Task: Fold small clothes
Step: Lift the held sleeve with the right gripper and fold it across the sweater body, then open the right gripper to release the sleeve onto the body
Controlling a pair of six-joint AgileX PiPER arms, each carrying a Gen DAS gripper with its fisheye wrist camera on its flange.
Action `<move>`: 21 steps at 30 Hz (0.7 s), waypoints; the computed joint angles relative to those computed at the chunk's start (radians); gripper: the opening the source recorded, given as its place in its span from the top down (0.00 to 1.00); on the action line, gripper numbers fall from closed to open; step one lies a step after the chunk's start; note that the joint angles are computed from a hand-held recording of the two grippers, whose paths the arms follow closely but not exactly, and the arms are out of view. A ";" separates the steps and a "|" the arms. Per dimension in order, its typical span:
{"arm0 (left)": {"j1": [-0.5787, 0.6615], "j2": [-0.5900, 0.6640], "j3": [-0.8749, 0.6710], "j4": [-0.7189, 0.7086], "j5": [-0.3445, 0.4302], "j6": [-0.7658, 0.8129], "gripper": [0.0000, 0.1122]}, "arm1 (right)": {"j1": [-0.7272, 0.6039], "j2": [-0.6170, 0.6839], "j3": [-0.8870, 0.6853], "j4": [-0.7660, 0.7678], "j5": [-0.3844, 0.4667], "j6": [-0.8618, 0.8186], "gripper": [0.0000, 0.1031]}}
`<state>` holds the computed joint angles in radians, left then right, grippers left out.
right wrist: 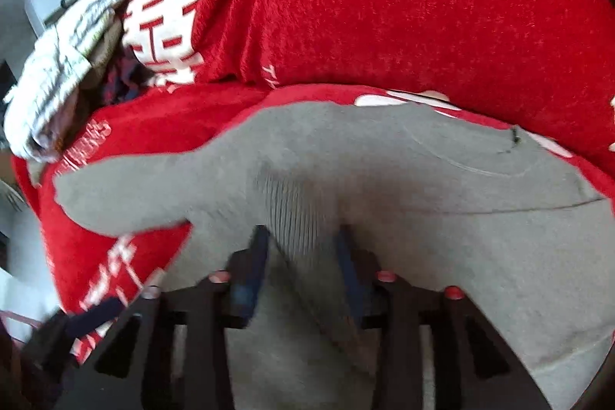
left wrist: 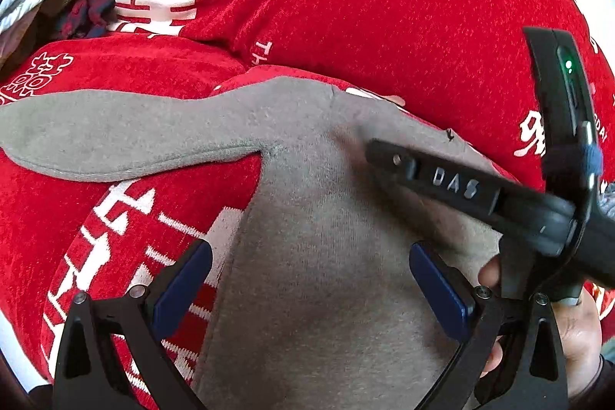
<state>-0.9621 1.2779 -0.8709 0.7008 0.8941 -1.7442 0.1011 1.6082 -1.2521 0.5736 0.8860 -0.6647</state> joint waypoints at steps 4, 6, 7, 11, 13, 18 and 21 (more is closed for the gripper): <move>0.011 -0.001 -0.013 -0.013 0.002 0.003 0.08 | -0.045 -0.032 -0.004 0.043 0.024 -0.020 0.48; 0.019 0.017 -0.038 -0.028 -0.005 0.023 0.08 | -0.118 -0.056 -0.006 0.059 0.038 -0.039 0.48; 0.021 0.034 -0.060 -0.038 -0.007 0.038 0.08 | -0.171 -0.063 -0.015 0.049 0.040 -0.039 0.48; 0.015 0.146 -0.200 -0.088 -0.009 0.137 0.08 | -0.295 -0.048 -0.049 -0.139 -0.035 0.031 0.48; 0.006 0.224 -0.299 -0.103 -0.003 0.200 0.08 | -0.356 -0.002 -0.089 -0.209 -0.042 0.068 0.48; 0.033 0.445 -0.596 -0.173 0.044 0.435 0.08 | -0.458 0.115 -0.154 -0.249 -0.027 0.111 0.48; 0.082 0.528 -0.697 -0.249 0.067 0.565 0.08 | -0.472 0.111 -0.087 -0.183 -0.109 0.024 0.42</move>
